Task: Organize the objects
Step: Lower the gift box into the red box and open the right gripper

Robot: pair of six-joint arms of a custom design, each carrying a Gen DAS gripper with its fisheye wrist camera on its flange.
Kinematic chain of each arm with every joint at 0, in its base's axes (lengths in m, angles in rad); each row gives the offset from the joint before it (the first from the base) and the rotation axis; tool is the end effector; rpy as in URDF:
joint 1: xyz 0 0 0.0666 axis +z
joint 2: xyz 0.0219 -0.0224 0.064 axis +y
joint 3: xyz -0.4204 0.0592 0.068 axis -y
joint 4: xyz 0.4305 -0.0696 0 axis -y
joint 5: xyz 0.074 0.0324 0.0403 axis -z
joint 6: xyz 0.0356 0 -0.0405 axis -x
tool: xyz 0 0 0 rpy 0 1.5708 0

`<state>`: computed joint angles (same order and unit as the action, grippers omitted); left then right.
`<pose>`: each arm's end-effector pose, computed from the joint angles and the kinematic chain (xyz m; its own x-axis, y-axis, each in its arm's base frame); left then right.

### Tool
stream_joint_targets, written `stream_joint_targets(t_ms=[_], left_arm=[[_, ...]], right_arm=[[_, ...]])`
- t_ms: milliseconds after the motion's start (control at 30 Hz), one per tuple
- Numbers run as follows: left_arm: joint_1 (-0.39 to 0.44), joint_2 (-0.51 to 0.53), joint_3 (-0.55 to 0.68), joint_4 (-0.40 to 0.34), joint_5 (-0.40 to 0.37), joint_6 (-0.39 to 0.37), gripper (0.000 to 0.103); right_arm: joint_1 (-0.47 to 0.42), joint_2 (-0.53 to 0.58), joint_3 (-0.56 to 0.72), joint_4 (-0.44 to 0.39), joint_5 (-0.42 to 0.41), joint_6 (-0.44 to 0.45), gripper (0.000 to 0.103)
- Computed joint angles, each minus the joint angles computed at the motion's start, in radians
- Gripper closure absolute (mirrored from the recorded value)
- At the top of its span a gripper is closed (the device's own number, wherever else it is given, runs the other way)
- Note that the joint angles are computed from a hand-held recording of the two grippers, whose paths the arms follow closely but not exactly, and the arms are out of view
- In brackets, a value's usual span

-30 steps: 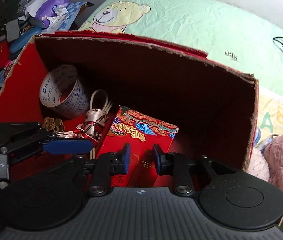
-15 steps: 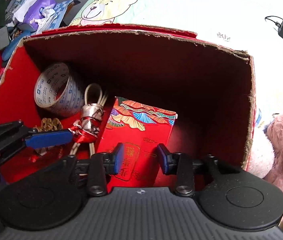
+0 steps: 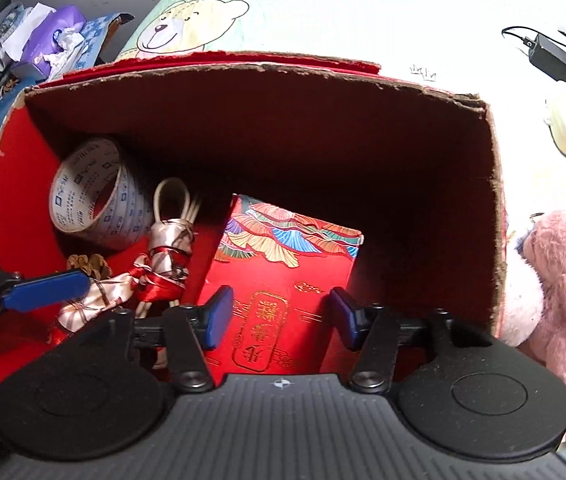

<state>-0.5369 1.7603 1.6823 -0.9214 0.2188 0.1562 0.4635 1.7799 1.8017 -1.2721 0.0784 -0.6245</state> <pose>0.5593 -0.3424 0.4055 -0.8074 0.3038 -0.5058 0.4804 0.8362 -0.2645 0.5742 0.2835 0.4331 -0.9364 0.1836 -0.2990 0.1527 0.9805 0.1239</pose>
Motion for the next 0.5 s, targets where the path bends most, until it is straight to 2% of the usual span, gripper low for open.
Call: stream_joint_targets(t_ms=[167, 333, 500], left_arm=[[-0.001, 0.001, -0.002, -0.002, -0.008, -0.005, 0.035], [0.001, 0.000, -0.006, 0.006, 0.007, -0.008, 0.035], [-0.001, 0.010, 0.002, -0.001, -0.003, -0.020, 0.035]], right_arm=[[0.015, -0.003, 0.001, -0.015, 0.035, -0.016, 0.045], [0.013, -0.015, -0.028, -0.012, 0.011, -0.068, 0.046], [-0.013, -0.036, -0.081, 0.075, -0.067, -0.146, 0.044]])
